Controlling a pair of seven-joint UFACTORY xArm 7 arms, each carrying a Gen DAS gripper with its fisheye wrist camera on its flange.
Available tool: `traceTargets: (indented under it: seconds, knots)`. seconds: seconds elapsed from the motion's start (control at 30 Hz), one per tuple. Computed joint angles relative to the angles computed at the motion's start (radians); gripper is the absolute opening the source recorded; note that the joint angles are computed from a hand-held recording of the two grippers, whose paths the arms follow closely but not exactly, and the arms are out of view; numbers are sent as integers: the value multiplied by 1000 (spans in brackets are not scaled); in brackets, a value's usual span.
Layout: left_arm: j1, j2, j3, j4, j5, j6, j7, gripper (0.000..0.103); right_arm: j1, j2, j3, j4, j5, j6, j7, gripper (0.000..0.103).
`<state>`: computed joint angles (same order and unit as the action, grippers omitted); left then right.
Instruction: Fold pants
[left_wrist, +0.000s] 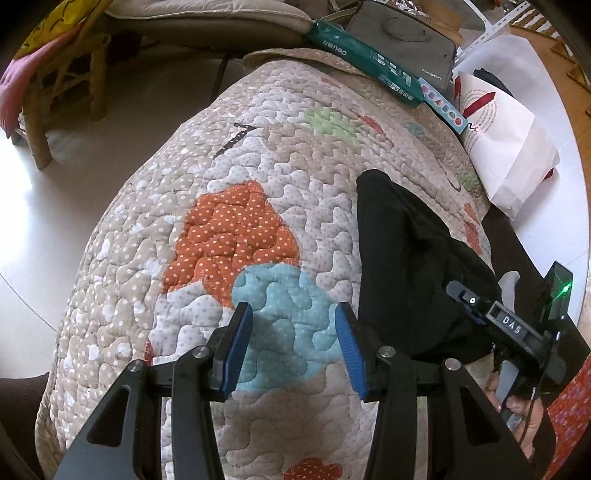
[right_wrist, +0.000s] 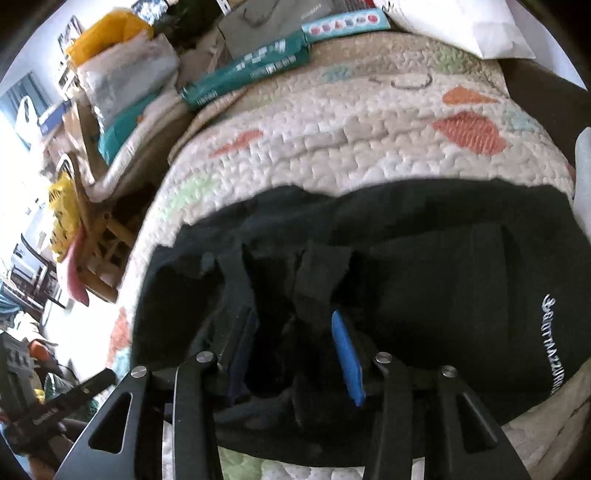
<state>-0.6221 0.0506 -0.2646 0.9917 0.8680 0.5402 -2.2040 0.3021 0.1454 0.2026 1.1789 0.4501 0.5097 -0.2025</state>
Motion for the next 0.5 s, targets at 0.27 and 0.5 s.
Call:
traceTargets:
  seconds: [0.27, 0.5]
  knots:
    - [0, -2, 1, -2, 15, -6, -17, 46, 8, -35, 6, -24, 17, -51, -22, 50]
    - [0, -10, -5, 1, 28, 3, -21, 46, 41, -91, 3, -68, -30, -94, -23, 55]
